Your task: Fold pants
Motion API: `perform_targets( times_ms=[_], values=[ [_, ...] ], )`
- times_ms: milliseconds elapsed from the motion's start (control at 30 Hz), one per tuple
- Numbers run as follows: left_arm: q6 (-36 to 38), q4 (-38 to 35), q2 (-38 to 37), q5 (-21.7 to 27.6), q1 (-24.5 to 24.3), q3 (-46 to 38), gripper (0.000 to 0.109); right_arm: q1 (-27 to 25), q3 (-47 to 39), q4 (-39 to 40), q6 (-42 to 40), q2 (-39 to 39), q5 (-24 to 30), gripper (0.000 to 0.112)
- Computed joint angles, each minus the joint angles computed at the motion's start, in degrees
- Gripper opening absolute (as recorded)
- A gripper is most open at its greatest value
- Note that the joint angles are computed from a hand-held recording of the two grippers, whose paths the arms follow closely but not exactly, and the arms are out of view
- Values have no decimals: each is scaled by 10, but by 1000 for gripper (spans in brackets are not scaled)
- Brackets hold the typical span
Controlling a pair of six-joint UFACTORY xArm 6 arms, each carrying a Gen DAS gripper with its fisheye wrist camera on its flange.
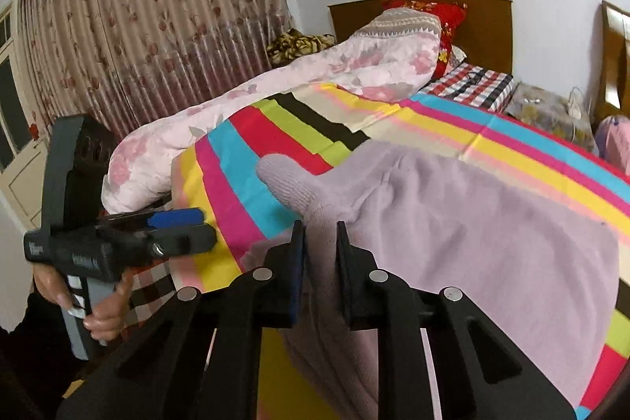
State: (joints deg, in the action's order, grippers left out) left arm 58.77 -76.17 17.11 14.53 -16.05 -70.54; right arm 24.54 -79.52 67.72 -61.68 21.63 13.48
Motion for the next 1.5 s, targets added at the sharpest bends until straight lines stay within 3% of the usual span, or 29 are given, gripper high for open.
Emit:
perform_targets(
  times_ms=[67, 200, 233, 333, 400, 433, 533, 567, 667, 700, 800, 900, 933, 967, 1000, 1067, 1100, 1133, 1167, 1233, 1300, 1367, 1433, 1500],
  values=[
    [-2, 48, 17, -33, -19, -13, 87, 2, -3, -6, 4, 3, -4, 18],
    [16, 111, 52, 16, -23, -57, 51, -1, 1, -2, 3, -3, -6, 18],
    [1, 139, 63, 22, -24, -68, 47, -2, 1, 4, 1, -4, -5, 18],
    [-70, 214, 99, 21, -23, -95, 48, -4, -4, 10, 0, -2, -2, 18],
    [-53, 188, 105, 42, -15, -104, 48, -4, -3, 10, 0, -3, -2, 18],
    [-43, 181, 105, 45, -14, -103, 43, -4, -3, 7, 3, -3, -1, 18],
    [-2, 149, 98, 45, -9, -97, 3, -4, -6, -5, 14, 2, 2, 18],
    [8, 127, 93, 41, -6, -95, 1, -4, -7, -6, 13, 2, 1, 18],
    [19, 83, 66, -18, -8, -64, 0, 8, 2, 22, -25, -16, -31, 18],
    [24, 49, 56, -12, 4, -57, 0, 12, 8, 33, -42, -22, -40, 18],
    [58, -17, 36, 19, 35, -35, 0, 10, 14, 52, -58, -25, -34, 18],
    [99, -52, 13, 113, 54, -30, 5, 5, 9, 32, -37, -10, -20, 18],
    [105, -44, 10, 117, 48, -33, 30, 5, 8, 39, -41, -9, -18, 18],
    [96, -23, 14, 136, 46, -43, 65, 5, 7, 51, -50, -9, -18, 18],
    [96, -18, 22, 154, 44, -56, 72, 5, 7, 59, -58, -10, -20, 18],
    [70, 27, 53, 184, 39, -97, 69, 3, 5, 75, -68, -15, -21, 18],
    [38, 74, 77, 198, 36, -124, 62, 1, 7, 83, -72, -19, -20, 18],
    [17, 116, 96, 215, 35, -147, 34, -2, 8, 91, -75, -22, -20, 18],
    [0, 150, 113, 222, 28, -162, 14, -4, 8, 97, -79, -25, -21, 18],
    [-37, 200, 153, 214, 18, -196, 9, -8, 10, 106, -85, -28, -19, 18],
    [-61, 177, 169, 226, 26, -216, 5, -10, 9, 105, -84, -26, -15, 18],
    [-59, 147, 153, 180, 22, -193, 11, -10, 7, 103, -84, -24, -13, 18],
    [-52, 136, 133, 149, 18, -167, 54, -10, 4, 106, -89, -20, -9, 18],
    [-36, 100, 117, 129, 16, -145, 55, -10, 6, 107, -96, -21, -3, 18]
  ],
)
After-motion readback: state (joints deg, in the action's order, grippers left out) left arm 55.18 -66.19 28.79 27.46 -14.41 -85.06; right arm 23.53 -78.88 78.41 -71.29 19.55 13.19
